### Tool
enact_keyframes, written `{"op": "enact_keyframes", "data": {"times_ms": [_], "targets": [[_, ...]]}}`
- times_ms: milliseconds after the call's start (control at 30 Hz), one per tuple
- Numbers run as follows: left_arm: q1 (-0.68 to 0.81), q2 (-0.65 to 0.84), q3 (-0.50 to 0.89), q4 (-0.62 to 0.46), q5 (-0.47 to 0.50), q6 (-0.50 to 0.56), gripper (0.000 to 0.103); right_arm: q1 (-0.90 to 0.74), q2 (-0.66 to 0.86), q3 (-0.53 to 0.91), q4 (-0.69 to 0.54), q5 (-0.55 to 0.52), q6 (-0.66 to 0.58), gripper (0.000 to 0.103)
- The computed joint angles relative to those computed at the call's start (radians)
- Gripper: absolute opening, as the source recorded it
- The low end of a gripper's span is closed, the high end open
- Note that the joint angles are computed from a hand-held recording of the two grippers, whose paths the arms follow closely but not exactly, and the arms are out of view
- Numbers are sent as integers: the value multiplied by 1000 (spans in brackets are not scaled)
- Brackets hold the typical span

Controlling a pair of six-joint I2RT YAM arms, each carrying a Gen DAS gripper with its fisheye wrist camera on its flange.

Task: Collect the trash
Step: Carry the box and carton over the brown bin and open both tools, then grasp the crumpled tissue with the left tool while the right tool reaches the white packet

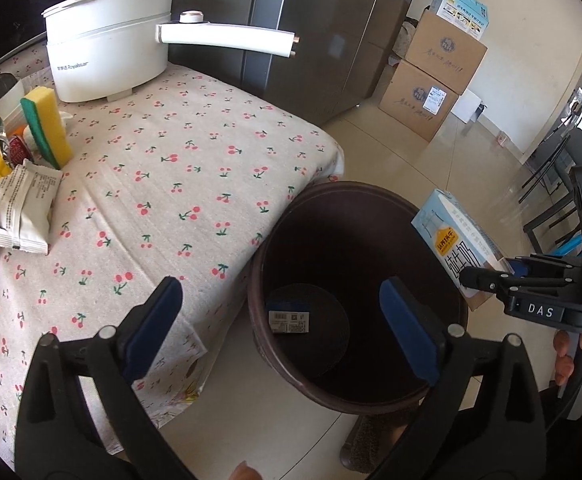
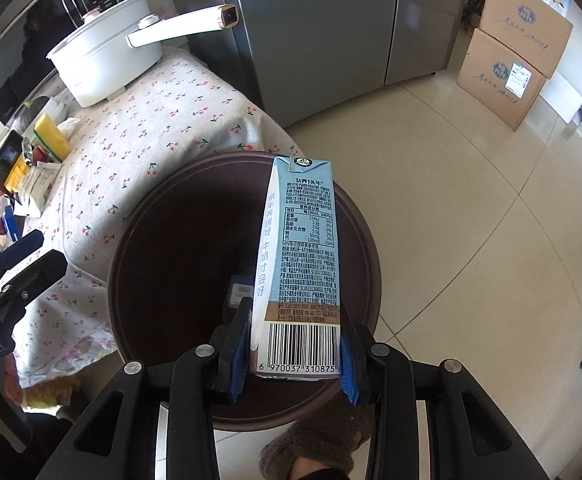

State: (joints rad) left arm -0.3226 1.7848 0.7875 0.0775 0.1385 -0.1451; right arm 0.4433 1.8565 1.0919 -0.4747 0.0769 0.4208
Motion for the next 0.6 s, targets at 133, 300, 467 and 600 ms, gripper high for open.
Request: {"op": "enact_keyframes", "data": {"times_ms": [133,300,467,600], "targets": [[21,-39,-26,-18,-12,29,101,8,3,0,16,5,15,39],[42,-81,-52,-35,-38,61,102,21,-7,14,26,37,32,85],[75,-119,-76,-54,-45,80,102,38,9,53,8,34,38,85],[109,-142,-87,-76,-47,89,102,65,37,95,-9,37,43,85]]}}
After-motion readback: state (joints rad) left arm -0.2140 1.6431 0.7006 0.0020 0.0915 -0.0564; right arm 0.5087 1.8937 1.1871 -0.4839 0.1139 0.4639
